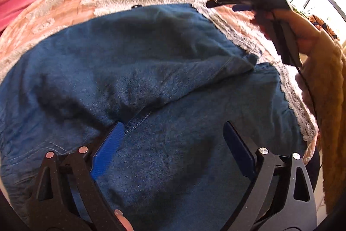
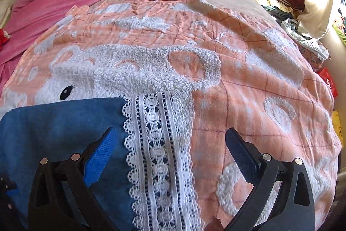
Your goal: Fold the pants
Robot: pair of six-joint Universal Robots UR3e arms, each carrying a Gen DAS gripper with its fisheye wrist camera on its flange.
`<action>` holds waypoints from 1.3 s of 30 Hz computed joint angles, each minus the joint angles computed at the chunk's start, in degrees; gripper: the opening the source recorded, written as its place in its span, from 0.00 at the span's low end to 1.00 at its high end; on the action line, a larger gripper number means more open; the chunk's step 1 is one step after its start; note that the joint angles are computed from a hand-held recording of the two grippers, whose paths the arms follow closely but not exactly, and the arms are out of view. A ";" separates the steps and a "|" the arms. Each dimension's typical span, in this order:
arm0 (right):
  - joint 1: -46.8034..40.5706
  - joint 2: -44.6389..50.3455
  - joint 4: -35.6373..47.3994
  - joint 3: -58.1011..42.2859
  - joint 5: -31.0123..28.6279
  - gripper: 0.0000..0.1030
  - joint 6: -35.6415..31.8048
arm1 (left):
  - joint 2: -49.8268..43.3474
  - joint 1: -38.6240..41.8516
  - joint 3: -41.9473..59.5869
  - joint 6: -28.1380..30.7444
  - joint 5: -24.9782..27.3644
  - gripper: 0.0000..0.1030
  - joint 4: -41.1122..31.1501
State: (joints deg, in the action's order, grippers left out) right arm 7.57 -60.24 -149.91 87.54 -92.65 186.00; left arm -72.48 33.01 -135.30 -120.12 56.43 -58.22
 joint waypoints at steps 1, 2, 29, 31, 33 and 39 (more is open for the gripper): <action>-0.63 1.44 -0.93 -0.85 0.80 0.96 -0.31 | -0.03 0.15 -0.59 0.49 -0.05 0.84 0.62; -0.89 2.31 -0.98 -1.71 1.41 0.96 -0.59 | 0.17 0.32 -1.15 1.02 -0.14 0.84 1.05; -3.08 2.65 -6.15 -4.50 2.81 0.77 -4.22 | 10.73 7.41 -5.99 10.35 -3.14 0.85 -8.46; -2.89 -4.68 -8.68 2.50 4.05 0.86 -3.81 | 14.56 12.14 -3.20 14.81 -4.35 0.88 -19.78; -2.04 -11.11 -9.60 8.10 6.34 0.91 -5.51 | 17.90 17.91 -0.69 19.38 -5.12 0.89 -28.65; 7.79 -18.69 -5.22 10.07 9.23 0.94 -7.52 | 16.80 34.25 7.41 25.53 -6.79 0.90 -35.96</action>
State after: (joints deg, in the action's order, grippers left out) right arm 15.35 -78.93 -155.13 97.61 -83.42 178.48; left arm -55.68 67.25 -127.89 -94.59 49.63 -94.18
